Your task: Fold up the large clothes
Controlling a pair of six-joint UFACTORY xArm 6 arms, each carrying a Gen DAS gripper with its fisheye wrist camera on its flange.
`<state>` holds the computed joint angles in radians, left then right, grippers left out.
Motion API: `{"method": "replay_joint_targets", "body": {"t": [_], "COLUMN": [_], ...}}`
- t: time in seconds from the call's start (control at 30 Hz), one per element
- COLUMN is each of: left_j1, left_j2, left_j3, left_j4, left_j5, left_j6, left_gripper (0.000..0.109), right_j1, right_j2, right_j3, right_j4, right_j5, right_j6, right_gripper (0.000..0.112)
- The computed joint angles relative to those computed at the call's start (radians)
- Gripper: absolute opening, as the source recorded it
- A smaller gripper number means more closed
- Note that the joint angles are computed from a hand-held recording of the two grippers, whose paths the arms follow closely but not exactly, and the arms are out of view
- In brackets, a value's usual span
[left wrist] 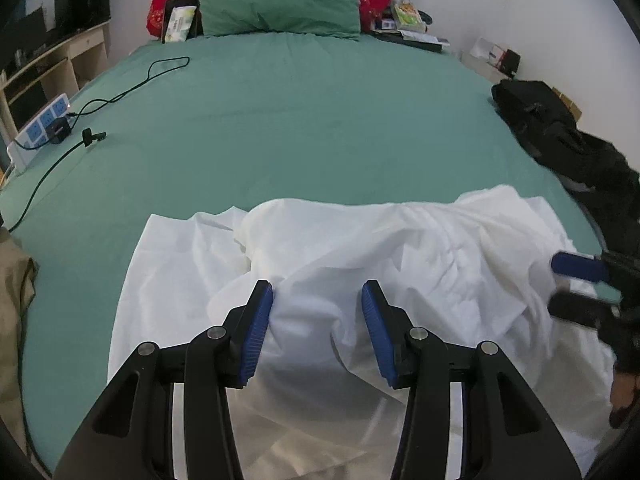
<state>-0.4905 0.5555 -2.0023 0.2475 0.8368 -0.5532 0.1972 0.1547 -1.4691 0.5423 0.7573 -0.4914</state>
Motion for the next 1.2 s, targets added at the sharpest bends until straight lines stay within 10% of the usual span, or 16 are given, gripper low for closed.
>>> {"method": "replay_joint_targets", "body": {"t": [0.23,0.5,0.8,1.2], "left_j1": [-0.002,-0.021,-0.056,-0.054], "left_j2": [0.003,-0.066,-0.147,-0.135], "left_j3": [0.005,0.119,0.199,0.217], "left_j4": [-0.008,0.042,0.206,0.049], "left_j5": [0.019,-0.006,-0.018,-0.005], "left_j6": [0.064,0.046,0.006,0.044], "left_gripper": [0.049,0.049,0.049,0.050], "right_j1": [-0.005,-0.027,-0.035,-0.030], "right_j2": [0.066,0.035,-0.095,-0.095], "right_j3": [-0.061,-0.019,0.152,0.150], "right_j4": [-0.067,-0.139,-0.198,-0.268], "right_j5": [0.023,0.068,0.016,0.034], "right_j6": [0.067,0.059,0.030,0.080], "right_gripper": [0.056,0.012,0.012,0.012]}}
